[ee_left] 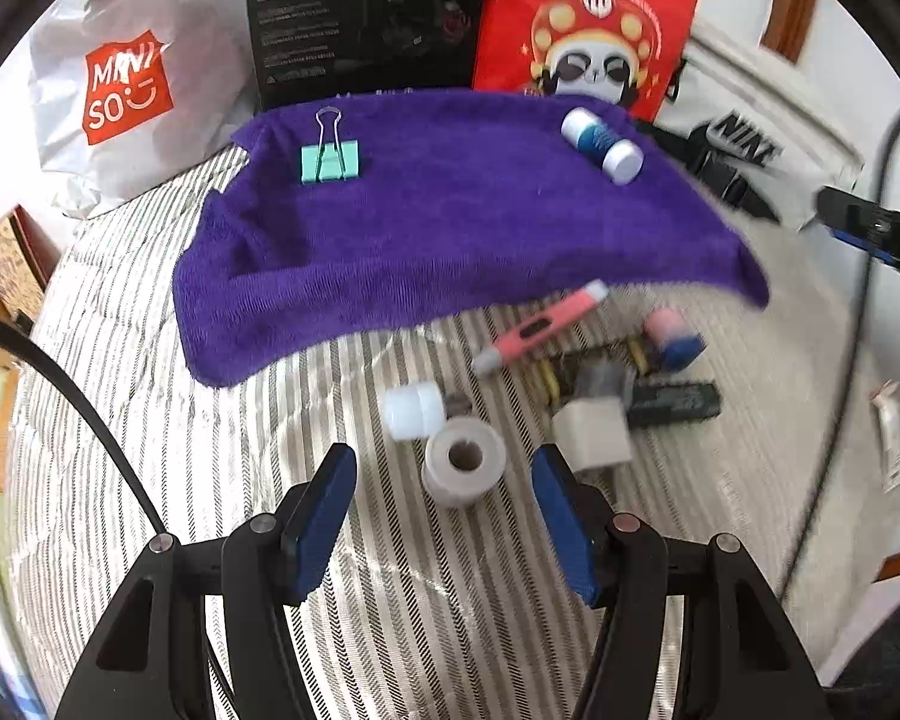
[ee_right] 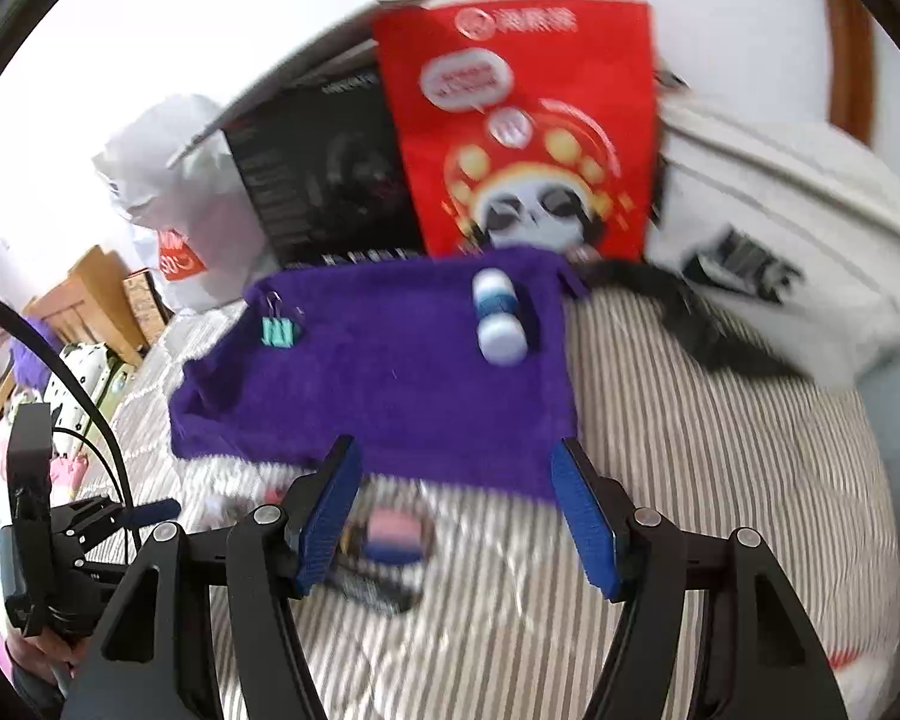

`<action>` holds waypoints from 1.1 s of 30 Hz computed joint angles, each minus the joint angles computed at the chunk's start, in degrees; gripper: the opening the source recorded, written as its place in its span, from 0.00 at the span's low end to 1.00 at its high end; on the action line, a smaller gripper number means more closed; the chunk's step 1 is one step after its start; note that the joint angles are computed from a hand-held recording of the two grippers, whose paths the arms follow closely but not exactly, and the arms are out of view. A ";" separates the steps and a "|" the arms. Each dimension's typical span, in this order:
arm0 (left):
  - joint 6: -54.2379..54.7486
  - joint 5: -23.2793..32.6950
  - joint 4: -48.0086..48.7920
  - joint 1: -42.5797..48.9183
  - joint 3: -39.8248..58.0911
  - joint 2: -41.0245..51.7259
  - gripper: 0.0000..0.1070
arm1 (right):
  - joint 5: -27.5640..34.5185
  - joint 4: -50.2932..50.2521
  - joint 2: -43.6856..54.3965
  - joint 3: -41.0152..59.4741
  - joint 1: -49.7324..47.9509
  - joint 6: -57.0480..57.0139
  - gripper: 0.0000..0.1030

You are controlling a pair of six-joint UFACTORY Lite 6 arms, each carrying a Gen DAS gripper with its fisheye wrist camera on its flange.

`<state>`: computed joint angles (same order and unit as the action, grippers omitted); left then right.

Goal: Organize rigid objects
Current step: 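Grasp the white tape roll with the left tool while the right tool grasps the pink-lidded jar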

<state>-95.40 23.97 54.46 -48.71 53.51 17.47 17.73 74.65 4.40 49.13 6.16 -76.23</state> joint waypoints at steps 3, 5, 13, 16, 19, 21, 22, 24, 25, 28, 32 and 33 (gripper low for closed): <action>-1.05 1.89 0.51 -0.68 2.22 3.57 0.44 | 0.99 5.65 -1.96 -5.24 -1.79 -5.70 0.63; -0.49 1.42 0.01 -0.12 3.88 6.02 0.40 | 1.39 7.68 -1.98 -6.85 -2.46 -8.07 0.63; -5.83 2.04 5.32 -1.26 5.40 8.09 0.25 | 0.52 18.98 1.20 -9.73 -1.60 -20.86 0.63; -6.97 2.52 6.56 -1.50 4.30 7.36 0.25 | -0.25 25.77 3.64 -9.73 -0.11 -27.70 0.63; -10.60 3.74 9.00 -1.33 0.60 4.76 0.25 | -1.31 32.23 6.48 -8.95 2.36 -33.51 0.63; -14.37 3.29 11.94 -0.64 -1.58 3.49 0.26 | -2.23 36.64 8.39 -8.04 4.54 -37.31 0.63; -18.05 2.30 14.99 -0.17 -3.50 2.35 0.26 | -2.23 38.21 9.21 -7.58 5.25 -38.48 0.62; -22.07 1.47 18.60 -0.07 -4.84 1.73 0.26 | -1.48 42.29 11.11 -6.55 6.65 -41.12 0.62; -22.62 2.02 19.09 -0.54 -4.73 2.04 0.26 | -0.90 43.71 12.02 -6.00 7.03 -41.83 0.62; -23.10 4.53 19.32 -2.33 -3.91 3.25 0.26 | -0.24 45.09 15.22 -3.54 8.06 -41.31 0.60; -26.25 3.21 22.25 -1.72 -4.81 2.65 0.26 | -0.32 48.34 17.96 -1.34 9.58 -43.94 0.55; -26.55 3.15 22.71 -1.71 -4.92 2.60 0.26 | -0.53 49.57 18.71 -0.76 10.12 -44.84 0.53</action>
<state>-121.95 27.13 77.16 -50.42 48.59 20.07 17.20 124.22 23.10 48.37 16.28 -121.08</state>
